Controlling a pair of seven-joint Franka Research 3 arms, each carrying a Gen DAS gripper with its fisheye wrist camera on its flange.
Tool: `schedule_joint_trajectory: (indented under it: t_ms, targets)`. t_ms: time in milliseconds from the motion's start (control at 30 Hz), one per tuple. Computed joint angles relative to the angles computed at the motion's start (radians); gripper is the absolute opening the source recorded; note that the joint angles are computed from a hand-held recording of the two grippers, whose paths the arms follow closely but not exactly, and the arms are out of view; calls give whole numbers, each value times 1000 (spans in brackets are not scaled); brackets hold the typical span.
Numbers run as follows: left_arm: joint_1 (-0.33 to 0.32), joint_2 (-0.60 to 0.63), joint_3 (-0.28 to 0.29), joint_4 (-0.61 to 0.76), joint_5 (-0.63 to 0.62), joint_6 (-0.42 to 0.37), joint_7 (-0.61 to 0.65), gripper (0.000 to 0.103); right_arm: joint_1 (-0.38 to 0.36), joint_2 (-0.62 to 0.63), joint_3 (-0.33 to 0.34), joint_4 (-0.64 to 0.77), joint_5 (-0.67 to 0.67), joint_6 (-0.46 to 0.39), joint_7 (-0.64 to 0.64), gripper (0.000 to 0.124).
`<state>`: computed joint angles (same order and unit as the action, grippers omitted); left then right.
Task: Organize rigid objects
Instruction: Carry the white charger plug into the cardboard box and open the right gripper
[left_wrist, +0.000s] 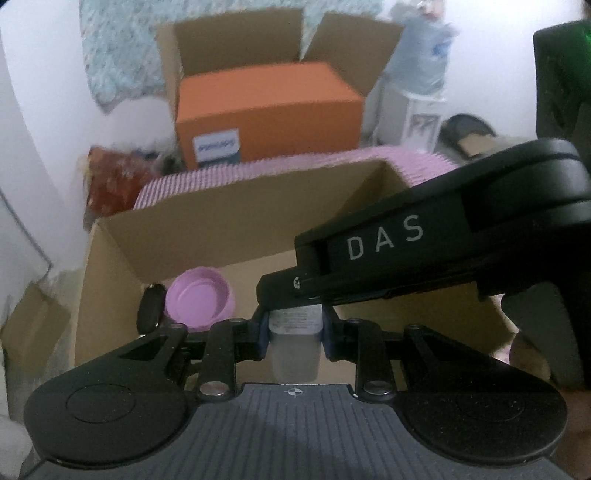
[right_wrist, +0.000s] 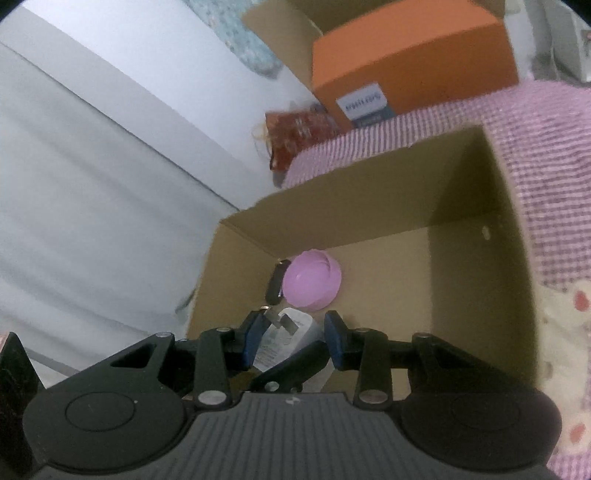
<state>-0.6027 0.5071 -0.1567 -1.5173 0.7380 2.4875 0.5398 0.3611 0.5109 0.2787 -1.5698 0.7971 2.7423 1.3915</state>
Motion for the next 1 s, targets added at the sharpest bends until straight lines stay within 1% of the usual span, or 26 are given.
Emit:
schedule_joint_trajectory:
  t_ms: [100, 267, 400, 500, 633, 733, 800, 933, 1000]
  targets:
    - [9, 42, -7, 61, -50, -69, 37, 26, 3, 78, -9, 93, -26, -65, 31, 40]
    - [4, 83, -1, 117, -85, -138, 66, 26, 15, 158, -20, 193, -74, -121, 74, 40]
    - [7, 100, -1, 140, -111, -167, 80, 27, 23, 202, -26, 256, -112, -162, 110, 40]
    - [12, 96, -2, 135, -127, -160, 82, 28, 18, 216, -18, 276, -118, -172, 111, 40]
    - [11, 81, -2, 116, -124, -146, 73, 29, 13, 210, -10, 267, -113, -162, 101, 40]
    - [8, 70, 0, 103, -114, -131, 63, 30, -1, 184, 3, 230, -90, -141, 76, 40]
    - [7, 48, 1, 77, -103, -112, 51, 33, -14, 156, 17, 191, -58, -115, 52, 41]
    - [-5, -12, 5, 11, -51, -73, -3, 43, -73, 47, 75, 44, 91, -21, -69, 41]
    - [-12, -51, 5, -31, -13, -54, -41, 51, -106, -29, 110, -48, 211, 38, -169, 41]
